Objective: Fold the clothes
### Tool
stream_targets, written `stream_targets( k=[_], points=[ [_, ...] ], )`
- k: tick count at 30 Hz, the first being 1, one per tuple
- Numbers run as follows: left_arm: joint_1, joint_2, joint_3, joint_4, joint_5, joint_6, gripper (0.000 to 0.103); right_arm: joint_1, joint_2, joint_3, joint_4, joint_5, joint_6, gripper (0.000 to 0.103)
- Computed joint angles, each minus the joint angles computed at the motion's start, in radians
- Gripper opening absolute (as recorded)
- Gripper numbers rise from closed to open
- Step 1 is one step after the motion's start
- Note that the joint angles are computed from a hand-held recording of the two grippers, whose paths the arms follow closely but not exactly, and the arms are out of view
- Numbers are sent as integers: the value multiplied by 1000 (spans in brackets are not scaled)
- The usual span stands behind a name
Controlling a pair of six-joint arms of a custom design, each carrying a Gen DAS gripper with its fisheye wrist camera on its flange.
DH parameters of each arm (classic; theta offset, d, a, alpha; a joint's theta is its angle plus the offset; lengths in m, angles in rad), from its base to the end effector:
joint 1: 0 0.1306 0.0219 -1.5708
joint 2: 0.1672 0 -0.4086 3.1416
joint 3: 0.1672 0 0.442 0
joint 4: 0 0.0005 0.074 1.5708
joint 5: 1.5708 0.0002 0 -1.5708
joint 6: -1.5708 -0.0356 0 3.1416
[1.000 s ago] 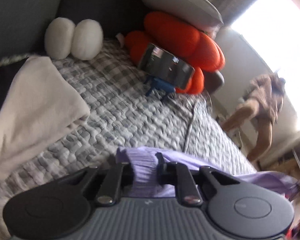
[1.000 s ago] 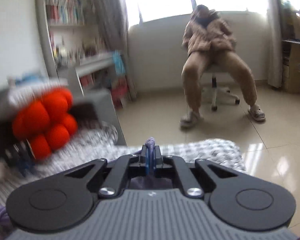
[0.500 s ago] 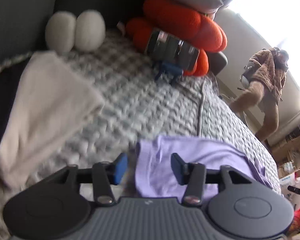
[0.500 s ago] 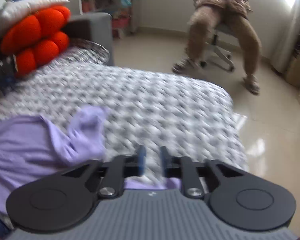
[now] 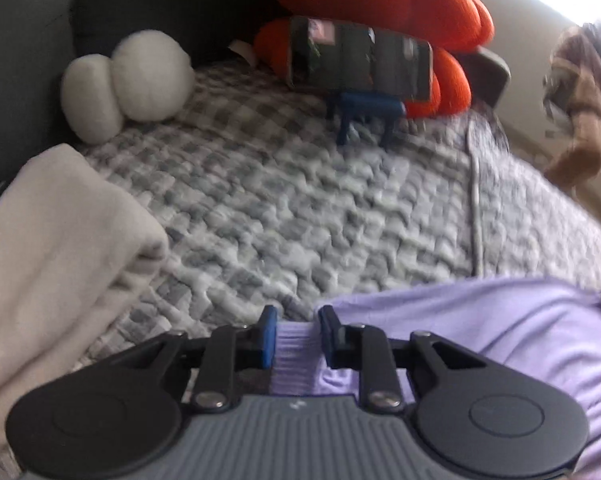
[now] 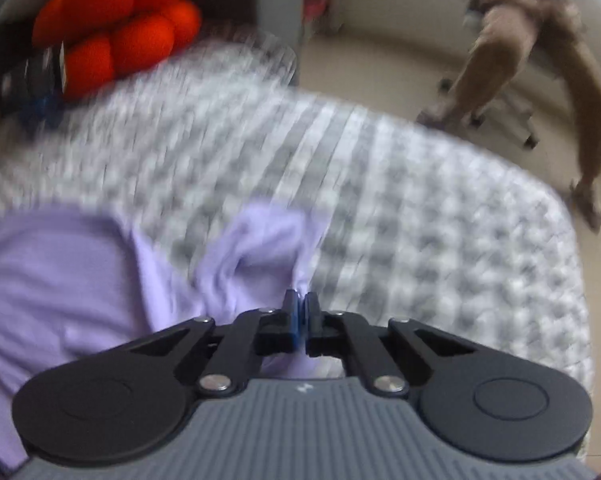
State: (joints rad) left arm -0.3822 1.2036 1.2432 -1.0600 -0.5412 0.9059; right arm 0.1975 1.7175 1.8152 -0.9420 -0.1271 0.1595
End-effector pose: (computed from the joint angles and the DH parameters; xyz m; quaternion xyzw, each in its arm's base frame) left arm 0.4120 -0.1464 0.4594 -0.3102 0.8769 0.0485 0.3639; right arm 0.6468 0.1335 0.4805 -0.1878 0.9140 0.0661 0.3534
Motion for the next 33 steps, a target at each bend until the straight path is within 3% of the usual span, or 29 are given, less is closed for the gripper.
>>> stream_targets(
  k=[3, 7, 11, 14, 16, 19, 22, 25, 28, 33],
  points=[
    [-11, -17, 20, 17, -75, -17, 23, -7, -90, -88, 200, 48, -126, 2],
    [-10, -15, 66, 62, -146, -69, 23, -18, -199, -202, 449, 209, -255, 2],
    [1, 25, 119, 127, -161, -133, 23, -16, -227, -241, 586, 365, -325, 1],
    [15, 88, 171, 159, -167, -171, 23, -23, -170, -173, 519, 379, -356, 2],
    [31, 145, 218, 156, -162, -182, 23, -26, -88, -81, 410, 388, -382, 2],
    [55, 228, 284, 127, -156, -180, 23, -51, 26, 60, 217, 333, -537, 2],
    [70, 301, 334, 88, -144, -179, 23, -51, 103, 144, 104, 331, -620, 2],
    [82, 340, 352, 56, -126, -147, 23, -47, 119, 147, 114, 317, -648, 3],
    [94, 334, 330, 61, -109, -100, 23, -55, 96, 117, 172, 328, -655, 14],
    [97, 294, 277, 105, -89, -63, 24, -75, 75, 89, 139, 282, -540, 14]
  ],
)
